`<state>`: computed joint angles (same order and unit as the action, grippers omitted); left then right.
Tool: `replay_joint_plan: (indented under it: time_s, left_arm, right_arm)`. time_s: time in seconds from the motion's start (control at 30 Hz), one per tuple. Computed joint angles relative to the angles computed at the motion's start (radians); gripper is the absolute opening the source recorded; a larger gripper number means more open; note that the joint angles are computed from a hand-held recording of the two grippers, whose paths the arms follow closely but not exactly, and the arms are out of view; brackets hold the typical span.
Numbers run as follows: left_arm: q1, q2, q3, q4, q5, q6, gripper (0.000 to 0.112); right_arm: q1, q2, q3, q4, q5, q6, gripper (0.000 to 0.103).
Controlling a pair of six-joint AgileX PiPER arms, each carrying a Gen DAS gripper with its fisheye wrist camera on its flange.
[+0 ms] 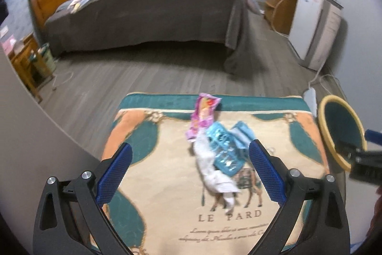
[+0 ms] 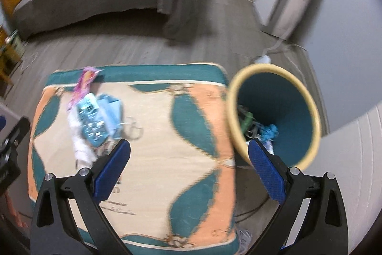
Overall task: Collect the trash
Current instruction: 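Move both open tools back over the cushion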
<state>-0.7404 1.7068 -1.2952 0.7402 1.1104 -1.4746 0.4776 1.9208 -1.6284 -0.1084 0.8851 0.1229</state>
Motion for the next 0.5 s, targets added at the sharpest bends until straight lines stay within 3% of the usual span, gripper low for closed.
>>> replay_joint_plan:
  time_s: [0.17,0.5]
  left_arm:
    - [0.042,-0.001,0.023,-0.026,0.005,0.040,0.097]
    - [0.114,0.052,0.102,-0.100,-0.129,0.156,0.097]
  right_arm:
    - [0.029,0.059,-0.067,0.096,0.009,-0.073,0.097]
    - [0.052,0.249,-0.282,0.094,0.089,-0.059,0.097]
